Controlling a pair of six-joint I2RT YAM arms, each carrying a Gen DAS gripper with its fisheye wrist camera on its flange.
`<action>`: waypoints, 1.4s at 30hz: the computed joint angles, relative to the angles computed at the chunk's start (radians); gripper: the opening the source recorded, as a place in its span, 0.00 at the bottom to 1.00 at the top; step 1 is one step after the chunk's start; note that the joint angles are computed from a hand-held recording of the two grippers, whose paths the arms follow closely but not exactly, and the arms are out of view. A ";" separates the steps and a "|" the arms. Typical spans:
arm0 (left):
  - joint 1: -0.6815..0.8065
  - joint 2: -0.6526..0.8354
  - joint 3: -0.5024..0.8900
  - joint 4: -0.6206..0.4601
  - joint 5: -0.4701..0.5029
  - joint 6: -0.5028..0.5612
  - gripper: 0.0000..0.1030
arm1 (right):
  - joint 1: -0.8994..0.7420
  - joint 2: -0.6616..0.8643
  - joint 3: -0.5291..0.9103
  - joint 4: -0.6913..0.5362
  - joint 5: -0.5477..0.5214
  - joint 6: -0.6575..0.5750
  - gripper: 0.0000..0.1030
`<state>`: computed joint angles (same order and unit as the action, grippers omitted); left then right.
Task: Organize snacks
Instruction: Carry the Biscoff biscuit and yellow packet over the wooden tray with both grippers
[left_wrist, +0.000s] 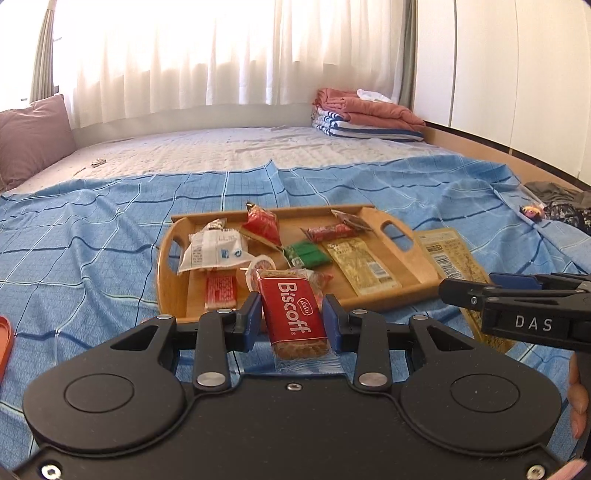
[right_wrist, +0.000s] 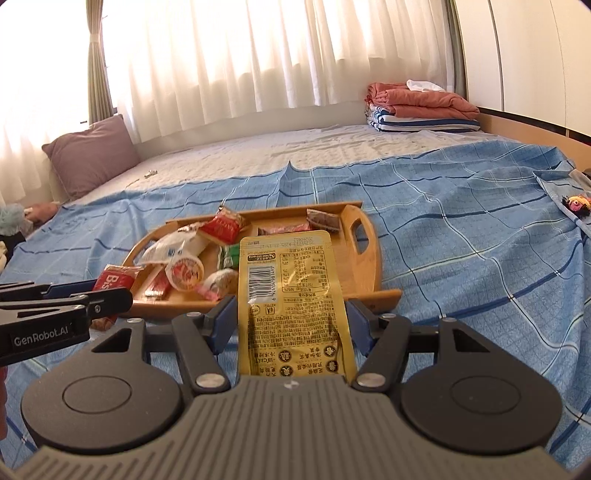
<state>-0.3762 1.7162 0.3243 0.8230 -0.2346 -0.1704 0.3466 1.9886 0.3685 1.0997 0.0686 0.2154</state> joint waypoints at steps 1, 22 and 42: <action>0.016 -0.004 0.008 -0.008 0.015 0.008 0.33 | -0.001 -0.011 0.010 -0.020 0.002 -0.001 0.64; 0.284 0.265 0.505 -0.276 0.291 0.044 0.33 | -0.109 0.066 0.502 -0.493 -0.075 -0.021 0.64; 0.321 0.579 0.971 -0.607 0.401 -0.001 0.33 | -0.120 0.378 0.908 -0.747 -0.093 0.026 0.64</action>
